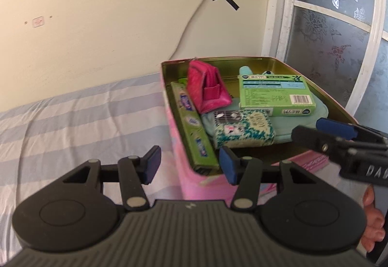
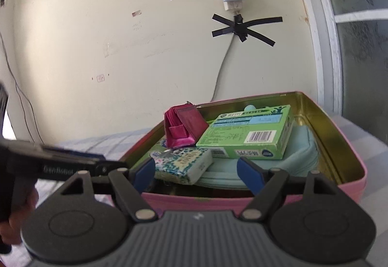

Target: Organize objects

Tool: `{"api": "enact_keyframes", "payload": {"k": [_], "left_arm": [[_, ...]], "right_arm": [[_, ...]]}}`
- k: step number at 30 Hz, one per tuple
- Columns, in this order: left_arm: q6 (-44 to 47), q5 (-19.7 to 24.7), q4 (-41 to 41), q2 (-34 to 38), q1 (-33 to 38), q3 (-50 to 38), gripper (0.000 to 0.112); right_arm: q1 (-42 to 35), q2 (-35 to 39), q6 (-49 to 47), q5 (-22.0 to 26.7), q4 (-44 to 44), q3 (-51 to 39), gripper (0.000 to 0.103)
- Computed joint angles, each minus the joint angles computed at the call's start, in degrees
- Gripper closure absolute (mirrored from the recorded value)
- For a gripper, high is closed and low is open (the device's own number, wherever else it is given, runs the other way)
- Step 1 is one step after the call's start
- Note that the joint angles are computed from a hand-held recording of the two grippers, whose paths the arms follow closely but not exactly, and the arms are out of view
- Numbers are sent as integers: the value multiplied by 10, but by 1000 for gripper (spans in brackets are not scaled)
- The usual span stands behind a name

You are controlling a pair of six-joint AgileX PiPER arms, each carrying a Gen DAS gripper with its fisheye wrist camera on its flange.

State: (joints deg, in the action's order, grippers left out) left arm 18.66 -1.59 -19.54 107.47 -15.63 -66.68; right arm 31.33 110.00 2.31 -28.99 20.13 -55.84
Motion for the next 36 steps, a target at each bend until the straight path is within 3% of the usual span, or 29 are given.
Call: {"api": "enact_keyframes", "payload": {"k": [2, 6, 11, 17, 19, 26, 28, 32, 36], "left_arm": [[66, -16, -71, -12, 3, 23, 57], [123, -52, -131, -30, 6, 62, 56], [56, -77, -64, -45, 17, 97, 50], [36, -107, -47, -61, 22, 128, 43], [16, -117, -29, -66, 25, 139, 35], [20, -134, -42, -78, 27, 161, 30], [17, -136, -45, -80, 28, 165, 21], [28, -148, -59, -87, 26, 176, 14], [111, -166, -153, -93, 15, 182, 9]], "right_arm": [[1, -5, 30, 6, -7, 0, 23], [11, -15, 58, 17, 2, -1, 18], [29, -20, 38, 33, 52, -11, 14], [50, -26, -8, 35, 110, -16, 12], [57, -29, -24, 33, 129, -17, 10], [77, -33, -60, 23, 178, -18, 8], [81, -34, -64, 21, 184, -17, 8], [85, -36, -70, 20, 190, -16, 7], [89, -38, -75, 20, 192, -16, 7]]}}
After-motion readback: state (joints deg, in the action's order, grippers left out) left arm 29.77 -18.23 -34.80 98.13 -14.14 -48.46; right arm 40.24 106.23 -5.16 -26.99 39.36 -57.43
